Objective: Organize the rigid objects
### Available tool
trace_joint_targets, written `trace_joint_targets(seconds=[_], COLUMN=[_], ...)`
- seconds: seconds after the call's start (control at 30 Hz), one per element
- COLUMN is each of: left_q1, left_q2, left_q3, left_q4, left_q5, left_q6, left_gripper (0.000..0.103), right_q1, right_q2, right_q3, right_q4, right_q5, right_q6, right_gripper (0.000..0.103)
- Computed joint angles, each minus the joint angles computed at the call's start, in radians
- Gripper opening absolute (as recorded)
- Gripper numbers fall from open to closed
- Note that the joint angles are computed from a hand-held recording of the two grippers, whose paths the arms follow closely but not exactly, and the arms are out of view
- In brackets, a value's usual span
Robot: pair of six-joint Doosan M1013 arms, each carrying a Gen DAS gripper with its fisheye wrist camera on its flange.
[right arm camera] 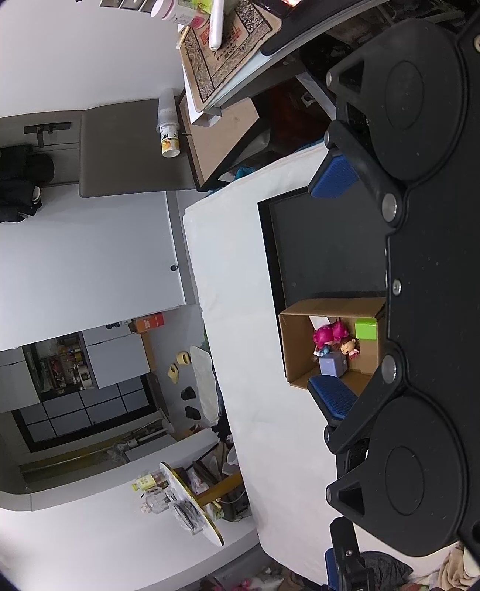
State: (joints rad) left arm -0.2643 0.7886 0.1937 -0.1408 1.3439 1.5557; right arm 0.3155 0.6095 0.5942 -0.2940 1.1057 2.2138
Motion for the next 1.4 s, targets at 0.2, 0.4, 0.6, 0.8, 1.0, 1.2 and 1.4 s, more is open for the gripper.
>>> trace_joint_targets(seconds=[0.2,0.4,0.6,0.8,1.0,1.2,1.4], left_q1=[-0.002,-0.005,-0.006,-0.005,-0.005,-0.003,-0.002], left_q2=[-0.055,-0.088,-0.098,-0.107,-0.113,-0.113,-0.117], left_q3=[0.111,0.180,0.207,0.227,0.238,0.235,0.242], left_q4=[-0.015,-0.008,0.007,0.005,0.001,-0.002,-0.006], left_q5=[-0.065,-0.090,-0.089,-0.095,-0.099,-0.096,-0.101], left_q6=[0.032,0.034,0.020,0.028,0.038,0.030,0.032], left_gripper=[0.100,0.100,0.100,0.100,0.100,0.100,0.100], right_q1=[0.001,0.007,0.014,0.015,0.019,0.020,0.022], right_q2=[-0.028,-0.046,-0.052,-0.055,-0.057,-0.054,-0.056], right_q3=[0.054,0.091,0.105,0.110,0.112,0.106,0.107], right_q4=[0.006,0.009,0.026,0.044,0.044,0.052,0.050], right_q5=[-0.023,-0.030,-0.024,-0.038,-0.039,-0.034,-0.036], right_q6=[0.007,-0.001,-0.029,-0.044,-0.050,-0.063,-0.062], right_gripper=[0.103,0.103,0.103,0.103,0.103,0.103,0.103])
